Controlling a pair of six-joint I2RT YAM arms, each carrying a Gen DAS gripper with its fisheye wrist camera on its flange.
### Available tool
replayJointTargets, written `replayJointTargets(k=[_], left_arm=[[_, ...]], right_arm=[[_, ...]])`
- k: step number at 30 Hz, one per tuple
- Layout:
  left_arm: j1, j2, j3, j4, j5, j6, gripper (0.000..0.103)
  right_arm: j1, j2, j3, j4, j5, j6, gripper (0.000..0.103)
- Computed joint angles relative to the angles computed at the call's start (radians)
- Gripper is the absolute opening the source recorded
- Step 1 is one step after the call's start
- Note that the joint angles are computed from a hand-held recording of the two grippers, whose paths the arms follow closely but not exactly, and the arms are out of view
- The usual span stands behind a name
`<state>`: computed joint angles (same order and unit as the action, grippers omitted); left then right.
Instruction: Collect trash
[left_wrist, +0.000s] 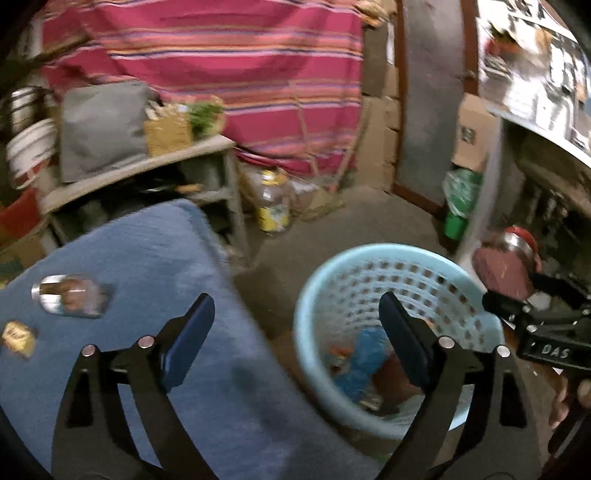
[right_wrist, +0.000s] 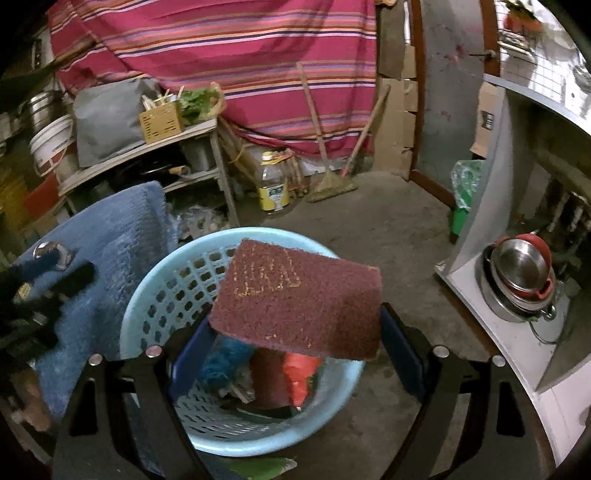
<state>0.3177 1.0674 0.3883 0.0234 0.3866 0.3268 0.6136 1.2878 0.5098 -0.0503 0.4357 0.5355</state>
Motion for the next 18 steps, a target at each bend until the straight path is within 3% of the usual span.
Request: replayJointTargets(k=[3, 7, 9, 12, 18], left_arm=[[0.165, -0.084, -0.002, -0.049, 0.089, 0.042, 0.097], [0.359, -0.159, 0.009, -0.106, 0.189, 0.088, 0.097], [0.448, -0.153, 0.036, -0.149, 0.245, 0.111, 0.097], [0.615, -0.123, 0.091, -0.230, 0.355, 0.183, 0.097], [0.871, -0.040, 0.195, -0.378, 0.498, 0.339, 0.098]], right_arm=[[0.032, 0.074, 0.031, 0.044, -0.007, 0.008, 0.085], [0.074, 0.195, 0.107, 0.081, 0.000, -0.002, 0.085], [0.086, 0.238, 0.138, 0.095, 0.008, 0.001, 0.086], [0.093, 0.263, 0.159, 0.105, 0.027, 0.022, 0.098], [0.141, 0.216, 0.122, 0.128, 0.059, 0.089, 0.099]])
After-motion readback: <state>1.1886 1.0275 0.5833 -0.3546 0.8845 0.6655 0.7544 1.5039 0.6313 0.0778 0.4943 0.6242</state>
